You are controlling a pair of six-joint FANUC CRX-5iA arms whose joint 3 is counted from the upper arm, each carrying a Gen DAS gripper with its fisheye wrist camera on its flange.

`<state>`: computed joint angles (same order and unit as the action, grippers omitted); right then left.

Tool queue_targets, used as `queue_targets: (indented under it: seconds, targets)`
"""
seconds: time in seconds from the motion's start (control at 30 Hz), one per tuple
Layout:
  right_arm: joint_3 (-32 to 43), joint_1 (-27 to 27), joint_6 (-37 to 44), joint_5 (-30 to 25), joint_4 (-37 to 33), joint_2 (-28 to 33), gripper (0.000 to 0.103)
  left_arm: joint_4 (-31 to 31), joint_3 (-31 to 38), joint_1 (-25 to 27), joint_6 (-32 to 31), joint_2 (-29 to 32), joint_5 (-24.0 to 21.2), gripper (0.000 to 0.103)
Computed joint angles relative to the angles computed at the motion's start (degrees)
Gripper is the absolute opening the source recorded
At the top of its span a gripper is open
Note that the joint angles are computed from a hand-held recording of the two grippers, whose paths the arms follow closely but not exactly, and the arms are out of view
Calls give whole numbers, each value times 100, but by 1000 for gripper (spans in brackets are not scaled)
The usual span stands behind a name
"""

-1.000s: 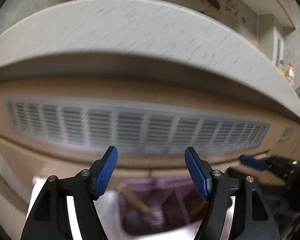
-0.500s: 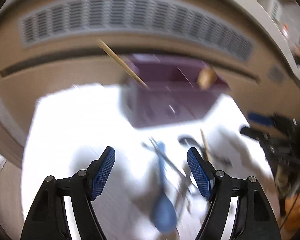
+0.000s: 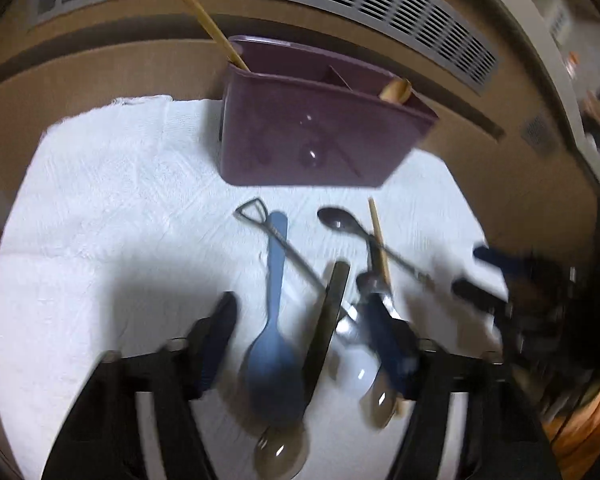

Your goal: Organize utensils

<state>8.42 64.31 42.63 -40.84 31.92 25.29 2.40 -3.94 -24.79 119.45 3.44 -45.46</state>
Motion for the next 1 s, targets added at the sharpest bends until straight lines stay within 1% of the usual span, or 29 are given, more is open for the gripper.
queue_targets:
  seconds: [0.07,0.17,0.23,0.33,0.37,0.43,0.47,0.53,0.63,0.7,0.77,0.8,0.83,1.0]
  targets:
    - [-84,6,-123,82,13,-52,50,-58,187,32,114,139,-52,57]
    - [-288,38,-361,174,246,-147,50,-697,860,-34,869,547,-616,57]
    - [-411,62,-500,180,380,-203,53,-720,1159,42,1122,810,-930,57]
    - [-539,63,-556,244,339,-276,55,-875,1577,83,1376,1163,-1276,57]
    - [-573,67,-591,256,336,-290,55,-943,1716,81,1442,1272,-1373,56]
    - [-617,64,-608,264,308,-303,55,-972,1869,82,1486,1403,-1440,51]
    - [-636,64,-634,265,321,-304,55,-991,1965,76,1518,1478,-1505,46]
    - [-709,57,-709,292,371,-323,55,-1014,2096,65,1567,1584,-1587,44]
    - [-743,31,-729,355,335,-331,55,-1248,2379,-44,1578,1754,-1767,41]
    - [-737,23,-723,370,313,-319,55,-1389,2439,-123,1497,1784,-1772,25]
    - [-731,18,-704,369,295,-312,55,-1564,2385,-222,1442,1742,-1651,25]
    - [-732,15,-702,364,303,-312,55,-1685,2242,-269,1451,1651,-1487,25]
    - [-730,16,-709,355,316,-310,55,-1843,2172,-338,1504,1578,-1420,25]
    - [-711,31,-752,296,402,-298,55,-2647,1612,-717,2040,923,-972,25]
